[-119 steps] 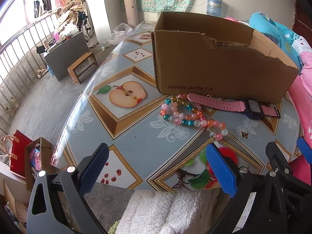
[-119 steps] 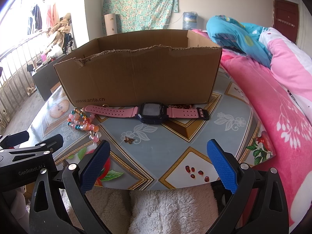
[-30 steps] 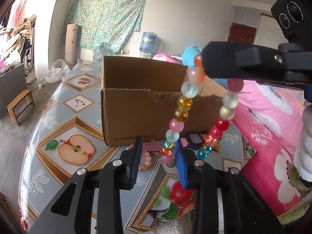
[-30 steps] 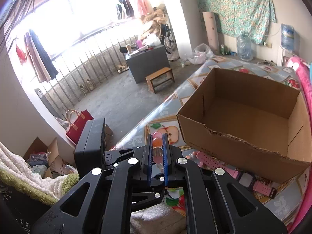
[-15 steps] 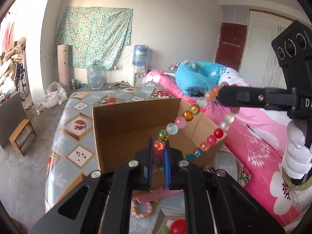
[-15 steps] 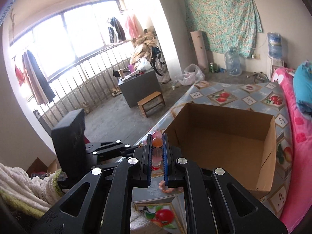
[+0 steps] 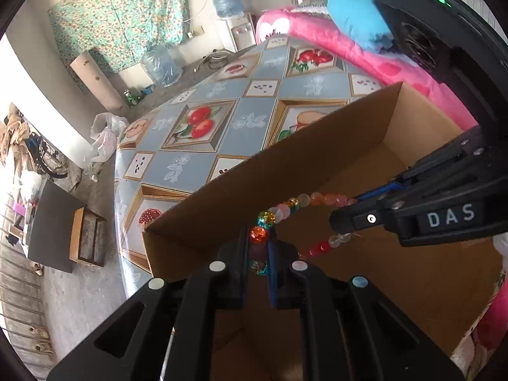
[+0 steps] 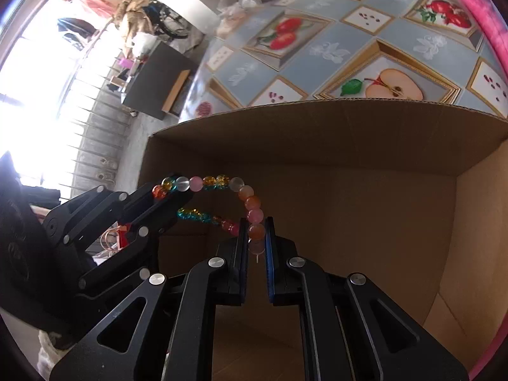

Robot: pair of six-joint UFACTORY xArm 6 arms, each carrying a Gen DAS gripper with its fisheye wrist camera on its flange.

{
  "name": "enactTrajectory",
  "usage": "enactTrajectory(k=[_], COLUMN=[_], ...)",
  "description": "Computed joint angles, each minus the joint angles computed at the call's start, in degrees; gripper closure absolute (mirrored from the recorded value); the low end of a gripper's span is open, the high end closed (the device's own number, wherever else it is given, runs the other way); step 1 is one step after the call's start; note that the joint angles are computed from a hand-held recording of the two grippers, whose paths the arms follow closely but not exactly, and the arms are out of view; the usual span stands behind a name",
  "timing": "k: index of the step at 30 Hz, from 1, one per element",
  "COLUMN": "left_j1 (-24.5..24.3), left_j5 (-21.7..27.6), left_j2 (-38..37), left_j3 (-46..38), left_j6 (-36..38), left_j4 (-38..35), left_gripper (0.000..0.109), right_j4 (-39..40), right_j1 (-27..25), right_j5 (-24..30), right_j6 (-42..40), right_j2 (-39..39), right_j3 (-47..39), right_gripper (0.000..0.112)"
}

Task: Organize jewelry
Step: 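Lower the bead bracelet into the cardboard box and open the left gripper, then grasp the pink-strap smartwatch by its strap with the right gripper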

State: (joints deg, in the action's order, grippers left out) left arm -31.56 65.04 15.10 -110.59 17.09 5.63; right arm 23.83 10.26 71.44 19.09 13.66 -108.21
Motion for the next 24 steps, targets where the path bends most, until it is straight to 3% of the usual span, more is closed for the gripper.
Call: enactTrajectory(k=[6,9,13,16,19,20,22,24], left_j1=[-1.82,-1.77,-0.79,0.92,3.91,4.92,7.11,9.17], left_j5=[4.47,3.04,-1.73,-7.62,-14.53,-16.8,-20.96,-25.11], left_j2=[6.41,6.49,2.39,-3.65,-13.65,-17.47,-25.66,-34.55], left_j3=[-7.94,-7.85,-3.25,2.54,12.06,15.91,24.44,34.32], left_j6=[0.74,-0.04,-0.51,-0.89,-0.35,0.15,2.38,4.51], left_j4=[5.4,5.76,3.73,0.14,-6.6,-9.38,-15.1,-20.06], left_gripper=[0.097,0.088,0.084,0.083,0.08,0.076,0.071,0.067], right_j4=[-1.14,-2.1,-4.55,-5.38,-8.02,-10.69,-19.67,-28.44], right_j1=[-0.27,0.25,1.35,1.47,3.79,5.45,9.16,13.4], right_j5=[5.99,5.7,1.35,-6.19,-16.82,-20.73,-27.01,-30.71], right_j6=[3.14,4.2,5.14,2.61,-1.11,-2.1,-1.21,1.72], right_j2=[9.07,10.54,6.67,-0.4,-14.33,-19.59,-30.02,-39.09], right_j3=[-10.8,-11.8,-6.98,0.68,14.16,18.94,28.43,36.82], right_gripper=[0.1,0.099,0.098,0.098,0.097,0.095,0.079,0.072])
